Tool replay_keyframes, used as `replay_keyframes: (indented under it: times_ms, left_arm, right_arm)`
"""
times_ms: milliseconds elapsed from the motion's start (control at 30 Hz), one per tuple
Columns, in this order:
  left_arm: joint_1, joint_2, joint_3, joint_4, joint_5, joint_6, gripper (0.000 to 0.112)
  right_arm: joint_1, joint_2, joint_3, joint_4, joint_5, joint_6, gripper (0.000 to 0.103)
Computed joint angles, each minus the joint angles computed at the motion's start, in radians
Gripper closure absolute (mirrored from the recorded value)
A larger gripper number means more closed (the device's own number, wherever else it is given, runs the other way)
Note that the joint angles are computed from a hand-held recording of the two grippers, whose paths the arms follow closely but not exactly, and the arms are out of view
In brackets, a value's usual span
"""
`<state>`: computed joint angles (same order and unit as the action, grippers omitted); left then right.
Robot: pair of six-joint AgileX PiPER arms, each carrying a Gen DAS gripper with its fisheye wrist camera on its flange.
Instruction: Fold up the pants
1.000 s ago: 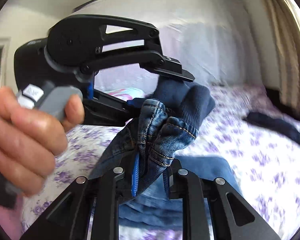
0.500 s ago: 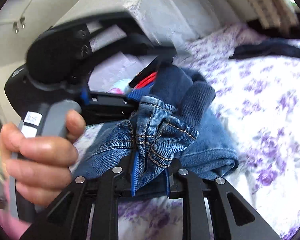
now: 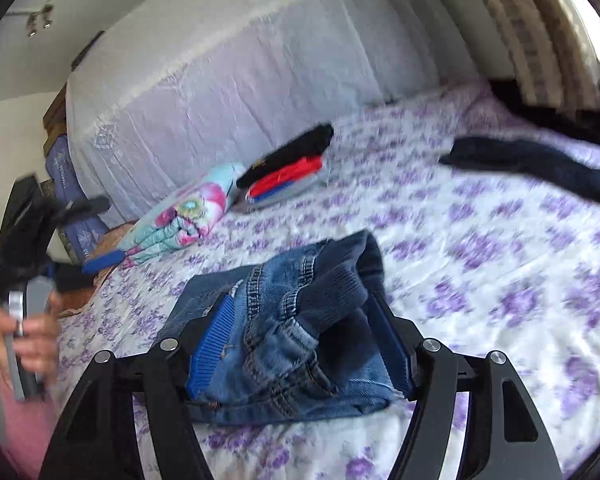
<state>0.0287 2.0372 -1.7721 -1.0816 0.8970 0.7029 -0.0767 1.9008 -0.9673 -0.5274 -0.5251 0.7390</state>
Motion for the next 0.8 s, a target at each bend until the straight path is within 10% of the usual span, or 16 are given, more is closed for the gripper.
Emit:
replay_keyframes:
  times_ms: [133, 333, 533, 667, 800]
  left_arm:
    - [0.040, -0.007, 0.087, 0.005, -0.017, 0.034, 0.016]
    - [0.057, -0.004, 0.123, 0.028, -0.023, 0.068, 0.016]
    - [0.000, 0.189, -0.261, 0.340, 0.100, -0.082, 0.016]
    - [-0.041, 0.325, -0.512, 0.475, 0.191, -0.124, 0.016]
    - [-0.052, 0.459, -0.718, 0.472, 0.311, -0.173, 0.016]
  right_arm:
    - [0.009, 0.026, -0.102, -0.036, 0.123, 0.000, 0.091]
    - [-0.003, 0.037, -0.015, 0.129, 0.085, -0.115, 0.085]
    - [0.136, -0.162, 0.312, 0.412, -0.211, -0.600, 0.060]
    - [0.270, -0.075, 0.242, 0.093, -0.116, -0.426, 0.063]
    - [0.407, 0.084, 0.096, 0.200, 0.002, -0.532, 0.064]
